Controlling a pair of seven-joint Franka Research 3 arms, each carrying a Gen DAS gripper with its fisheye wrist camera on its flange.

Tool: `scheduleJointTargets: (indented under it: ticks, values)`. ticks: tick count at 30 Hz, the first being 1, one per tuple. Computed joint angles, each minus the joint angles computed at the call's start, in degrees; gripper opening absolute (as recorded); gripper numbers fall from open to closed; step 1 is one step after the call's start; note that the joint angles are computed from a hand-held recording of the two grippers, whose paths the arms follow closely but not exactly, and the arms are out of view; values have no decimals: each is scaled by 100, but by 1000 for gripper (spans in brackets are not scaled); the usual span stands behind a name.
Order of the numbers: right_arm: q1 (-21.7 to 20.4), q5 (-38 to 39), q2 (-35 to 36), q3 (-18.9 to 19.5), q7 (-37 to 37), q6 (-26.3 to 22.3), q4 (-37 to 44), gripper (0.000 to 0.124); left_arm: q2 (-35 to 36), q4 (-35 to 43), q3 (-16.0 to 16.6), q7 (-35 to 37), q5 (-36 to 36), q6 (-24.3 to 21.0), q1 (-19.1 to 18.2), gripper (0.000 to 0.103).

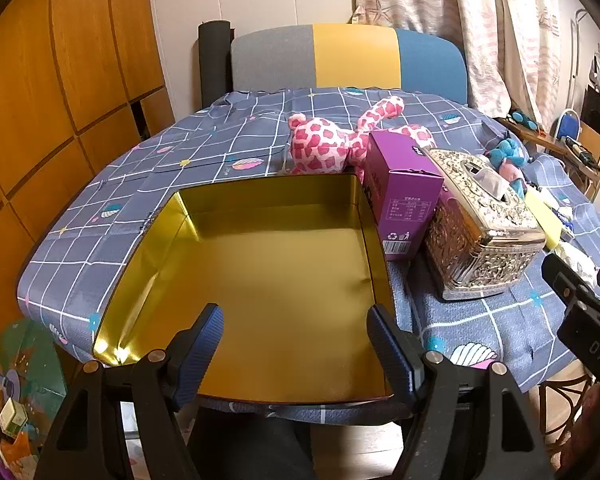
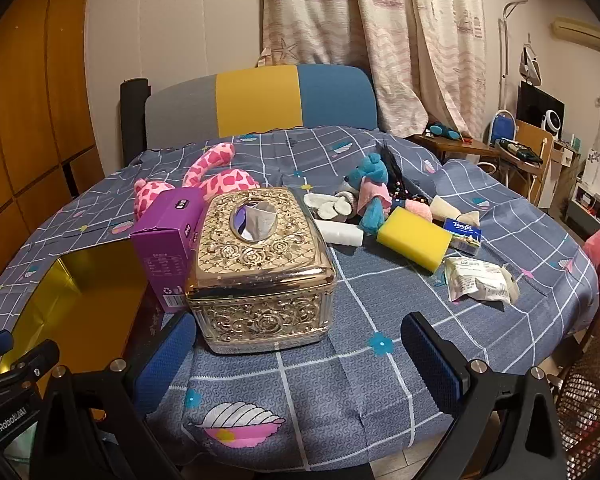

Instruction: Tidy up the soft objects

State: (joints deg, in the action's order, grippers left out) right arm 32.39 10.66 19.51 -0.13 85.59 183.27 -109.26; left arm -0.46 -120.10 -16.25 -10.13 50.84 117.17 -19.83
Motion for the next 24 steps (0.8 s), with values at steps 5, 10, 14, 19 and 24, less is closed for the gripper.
scheduleJointTargets:
  ticks: [5,10,14,19,24]
  values:
    - [-14,25,23,-26,57,-50,49,103,98,102,24,103,3,74,10,76]
    - [94,-35,37,-189,197,-95,81,103,177,194,52,192,16,105,-5,76]
    - [144,-98,49,-265,284,-101,91,103,206,232,61,226,69,113,-22,76]
    - [207,-189,42,-343,361,-92,87,103,242,277,82,294,58,157,-22,76]
    - [319,-271,75,-529,527,-148,163,103,323,430,109,421,84,170,-18,76]
